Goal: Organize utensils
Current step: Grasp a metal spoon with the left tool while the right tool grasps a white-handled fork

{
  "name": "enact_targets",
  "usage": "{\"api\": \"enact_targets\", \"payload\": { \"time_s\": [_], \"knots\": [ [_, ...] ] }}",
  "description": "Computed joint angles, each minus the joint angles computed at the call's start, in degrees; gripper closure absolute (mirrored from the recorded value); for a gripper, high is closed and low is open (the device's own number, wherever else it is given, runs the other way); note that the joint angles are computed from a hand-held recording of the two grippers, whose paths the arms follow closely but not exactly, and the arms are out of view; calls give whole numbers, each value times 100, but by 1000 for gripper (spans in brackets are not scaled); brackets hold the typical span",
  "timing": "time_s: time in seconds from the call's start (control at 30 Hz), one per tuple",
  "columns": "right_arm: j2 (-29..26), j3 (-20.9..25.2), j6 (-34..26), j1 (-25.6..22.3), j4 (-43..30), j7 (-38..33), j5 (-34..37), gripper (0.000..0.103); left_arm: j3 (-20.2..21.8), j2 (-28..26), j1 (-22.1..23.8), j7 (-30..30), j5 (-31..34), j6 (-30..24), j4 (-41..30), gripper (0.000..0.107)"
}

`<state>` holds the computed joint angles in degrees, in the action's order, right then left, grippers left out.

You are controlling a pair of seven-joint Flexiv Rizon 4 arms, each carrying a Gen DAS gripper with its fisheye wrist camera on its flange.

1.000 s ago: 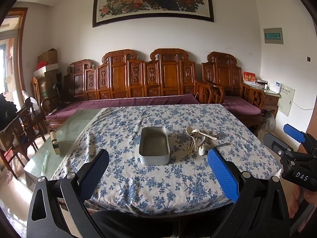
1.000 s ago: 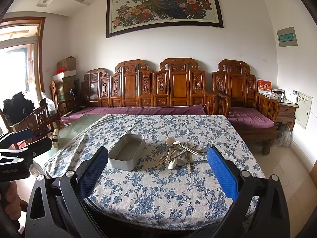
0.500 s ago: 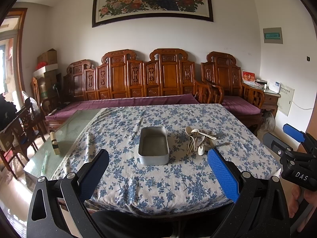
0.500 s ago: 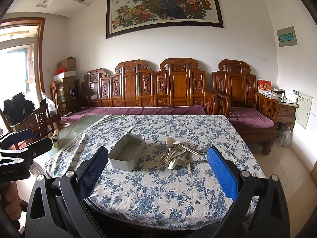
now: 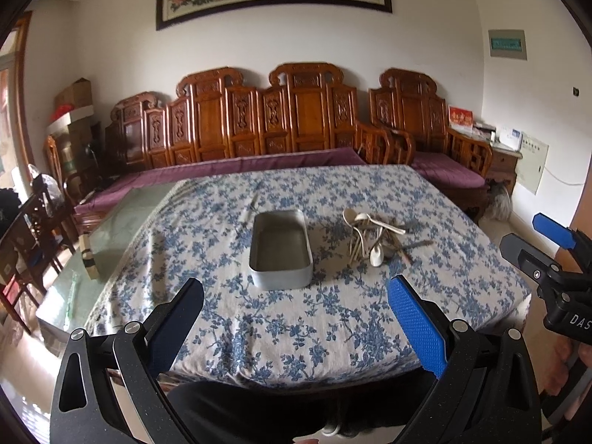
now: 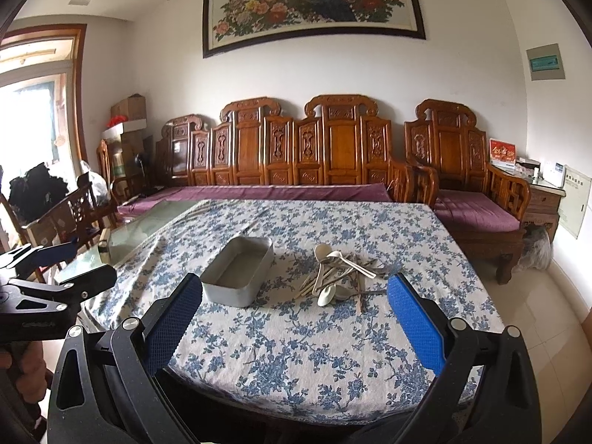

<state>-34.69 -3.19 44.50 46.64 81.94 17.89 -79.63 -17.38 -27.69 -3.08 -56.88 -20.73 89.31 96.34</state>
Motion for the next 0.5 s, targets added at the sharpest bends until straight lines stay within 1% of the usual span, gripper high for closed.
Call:
{"api": "enact_targets", "payload": {
  "time_s": [0.17,0.23,0.37,0.5],
  "knots": [
    [-186,-50,274,-190,-106,-300,194,5,371,-407,-315,-76,175,-376,-542,10],
    [-261,-78,434,-285,-157,-423,314,10,502,-577,-430,-116,243,-555,-798,10],
    [-388,-180,734,-434,-197,-562,521,14,676,-951,-586,-174,333,-1008,-1379,10],
    [-573,-240,1079,-626,-306,-820,916,22,868,-1335,-753,-298,441,-1439,-2004,10]
  ]
}}
